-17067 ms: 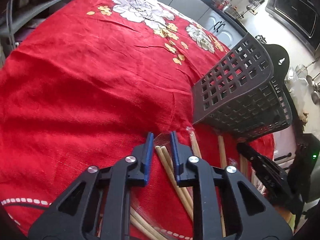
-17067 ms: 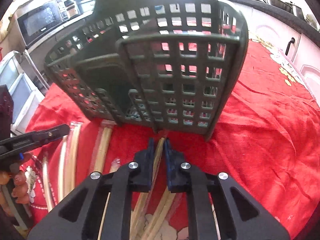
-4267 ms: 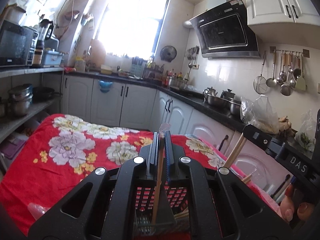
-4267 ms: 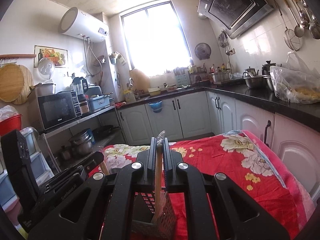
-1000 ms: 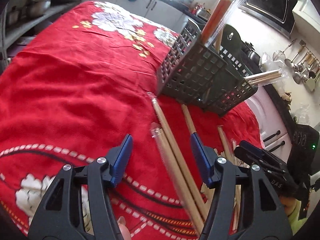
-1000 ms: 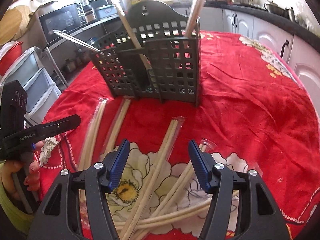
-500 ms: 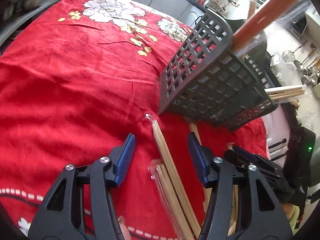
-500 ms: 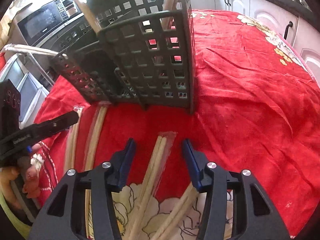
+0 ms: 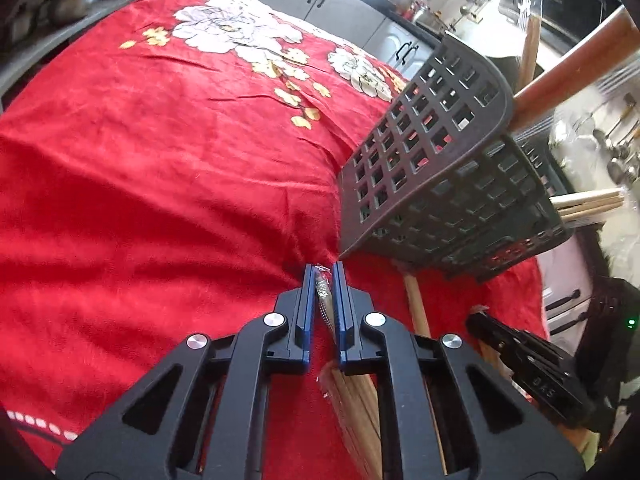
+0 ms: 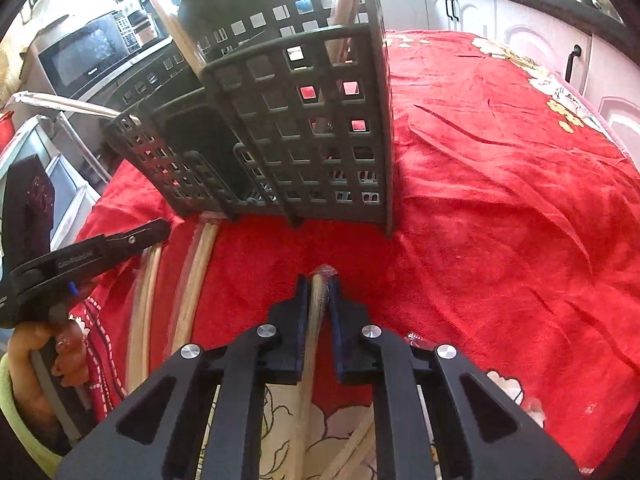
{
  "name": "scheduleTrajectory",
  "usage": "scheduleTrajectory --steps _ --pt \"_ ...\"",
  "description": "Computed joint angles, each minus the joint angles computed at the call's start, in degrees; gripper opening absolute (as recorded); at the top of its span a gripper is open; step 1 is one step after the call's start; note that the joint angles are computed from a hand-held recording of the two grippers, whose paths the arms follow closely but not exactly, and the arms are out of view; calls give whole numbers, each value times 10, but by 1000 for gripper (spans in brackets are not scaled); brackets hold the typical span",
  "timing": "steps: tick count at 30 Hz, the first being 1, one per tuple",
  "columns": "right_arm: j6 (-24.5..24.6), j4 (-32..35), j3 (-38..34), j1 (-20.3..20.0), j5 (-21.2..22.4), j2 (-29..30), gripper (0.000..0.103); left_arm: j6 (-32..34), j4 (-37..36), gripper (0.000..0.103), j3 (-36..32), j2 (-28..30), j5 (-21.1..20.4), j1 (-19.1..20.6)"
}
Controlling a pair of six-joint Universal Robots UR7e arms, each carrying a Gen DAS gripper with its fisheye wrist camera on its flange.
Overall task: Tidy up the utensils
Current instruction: 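Close the left tool on a wrapped chopstick while the right tool grasps another, then lift the left tool's chopstick above the caddy while the right tool carries its own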
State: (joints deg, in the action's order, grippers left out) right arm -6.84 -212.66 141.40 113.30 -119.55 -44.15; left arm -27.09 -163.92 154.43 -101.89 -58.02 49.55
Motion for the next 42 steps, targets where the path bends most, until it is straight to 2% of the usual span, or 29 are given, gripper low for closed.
scheduleTrajectory --steps 2,9,16,20,24,29,31,36,42 --pt "0 -11 1 3 -6 3 9 -7 11 5 11 -27 -2 -9" --pt "7 -46 4 30 -39 4 7 -31 60 4 41 -121 27 -76" --pt "-20 -74 21 47 -62 -27 6 -80 157 4 58 -215 72 -147" --pt "-31 -87 34 59 -58 -47 6 -137 275 4 56 -299 111 -214" --pt "-40 -95 40 74 -49 -68 6 -215 420 4 45 -385 147 -300" --pt "-59 -115 48 97 -25 -86 6 -318 583 3 24 -460 183 -400" --pt "-66 -121 51 104 -16 -93 6 -358 641 3 12 -474 193 -436" --pt "-70 -130 57 111 6 -110 6 -428 724 3 -8 -482 211 -504" --pt "-70 -139 65 121 18 -128 6 -438 716 2 -14 -461 214 -526"
